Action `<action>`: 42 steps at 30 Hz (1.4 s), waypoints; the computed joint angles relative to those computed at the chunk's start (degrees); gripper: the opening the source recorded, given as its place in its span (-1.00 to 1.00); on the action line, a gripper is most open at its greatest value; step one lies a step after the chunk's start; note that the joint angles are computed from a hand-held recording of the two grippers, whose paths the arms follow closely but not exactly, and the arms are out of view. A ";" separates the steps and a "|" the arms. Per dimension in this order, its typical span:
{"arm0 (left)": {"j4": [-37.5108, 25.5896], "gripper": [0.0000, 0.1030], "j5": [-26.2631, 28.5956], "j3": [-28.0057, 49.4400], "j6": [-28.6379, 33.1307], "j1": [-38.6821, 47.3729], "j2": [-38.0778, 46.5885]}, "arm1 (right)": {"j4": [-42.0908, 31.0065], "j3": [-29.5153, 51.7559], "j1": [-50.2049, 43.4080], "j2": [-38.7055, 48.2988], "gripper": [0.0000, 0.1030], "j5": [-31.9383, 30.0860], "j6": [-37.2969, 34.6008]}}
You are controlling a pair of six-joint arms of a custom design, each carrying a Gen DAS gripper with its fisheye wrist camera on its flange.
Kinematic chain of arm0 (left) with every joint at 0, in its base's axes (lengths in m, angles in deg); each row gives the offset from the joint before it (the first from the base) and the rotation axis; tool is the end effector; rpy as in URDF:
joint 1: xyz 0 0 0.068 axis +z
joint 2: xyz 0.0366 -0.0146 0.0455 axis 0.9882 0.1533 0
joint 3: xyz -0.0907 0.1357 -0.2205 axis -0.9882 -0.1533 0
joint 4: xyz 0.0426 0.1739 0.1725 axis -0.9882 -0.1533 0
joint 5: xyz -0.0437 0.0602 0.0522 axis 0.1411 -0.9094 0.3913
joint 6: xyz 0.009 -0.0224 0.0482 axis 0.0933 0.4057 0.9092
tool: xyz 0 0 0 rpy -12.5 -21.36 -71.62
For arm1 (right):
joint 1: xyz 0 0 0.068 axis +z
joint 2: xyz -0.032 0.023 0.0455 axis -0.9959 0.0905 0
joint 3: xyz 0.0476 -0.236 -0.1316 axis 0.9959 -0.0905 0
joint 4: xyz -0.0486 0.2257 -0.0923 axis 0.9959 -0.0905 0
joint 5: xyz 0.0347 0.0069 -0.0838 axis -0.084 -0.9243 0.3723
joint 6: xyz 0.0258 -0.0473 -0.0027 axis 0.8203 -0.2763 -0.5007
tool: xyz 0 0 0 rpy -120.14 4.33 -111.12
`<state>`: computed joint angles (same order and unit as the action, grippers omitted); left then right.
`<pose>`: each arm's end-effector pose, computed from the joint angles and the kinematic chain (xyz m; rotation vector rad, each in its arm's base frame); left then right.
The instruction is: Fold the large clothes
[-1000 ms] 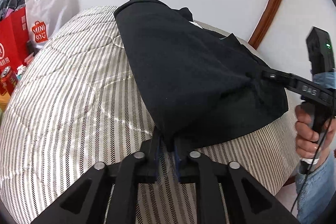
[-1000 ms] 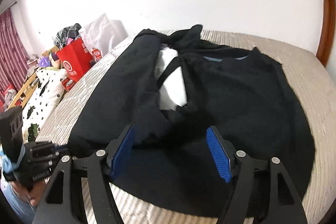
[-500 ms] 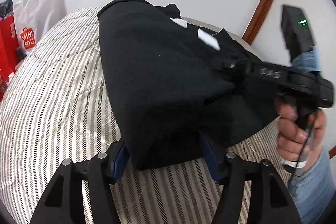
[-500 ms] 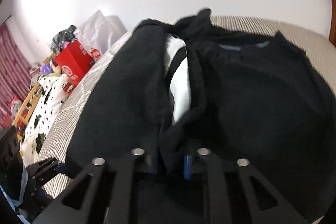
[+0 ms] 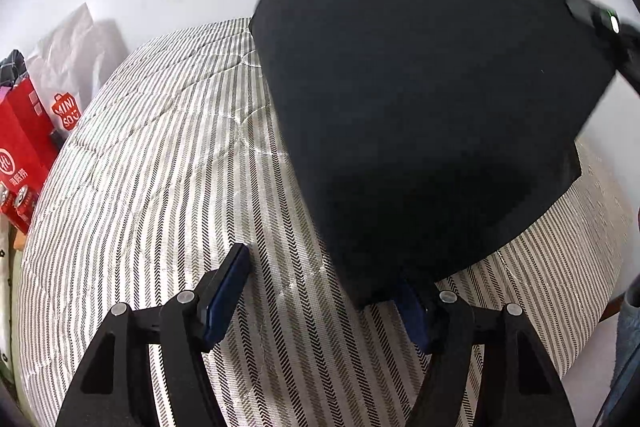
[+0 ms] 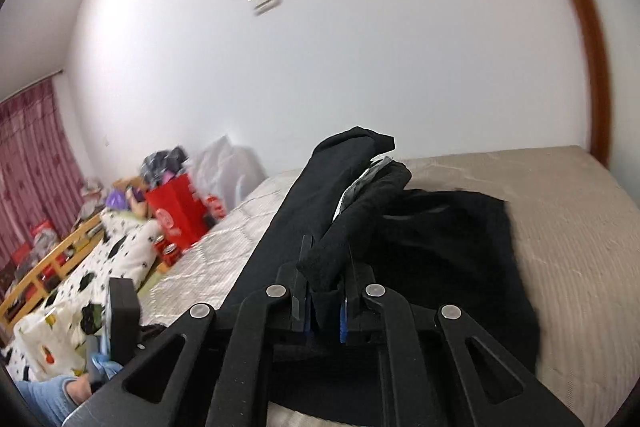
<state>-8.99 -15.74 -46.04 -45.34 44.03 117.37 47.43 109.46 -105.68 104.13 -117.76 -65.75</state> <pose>0.1317 -0.0814 0.1367 -0.1297 2.4658 0.0271 0.2201 -0.0507 0.2193 -0.5919 2.0188 0.7967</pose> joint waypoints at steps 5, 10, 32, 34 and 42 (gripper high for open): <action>0.87 0.33 -1.55 1.48 -1.06 -1.77 3.53 | 5.64 -2.33 -3.35 8.14 -0.81 9.96 -1.64; 0.60 0.27 0.23 2.03 -0.68 -1.50 2.73 | 11.25 -4.56 -2.31 13.19 -0.43 16.72 -0.54; 4.20 0.33 -5.21 7.10 -6.98 -10.12 15.20 | 14.38 0.38 -8.53 16.51 -0.87 4.00 4.53; 3.83 0.33 -5.69 6.25 -7.55 -10.93 14.16 | 15.41 1.42 -6.77 20.52 -0.84 10.88 5.16; 1.99 0.32 -2.91 3.48 -5.92 -10.35 6.83 | 12.57 0.28 -11.19 17.59 -0.21 17.06 -4.86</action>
<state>-7.00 -18.66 -42.57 -51.25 33.69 124.20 60.00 109.74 -116.88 121.72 -100.70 -70.60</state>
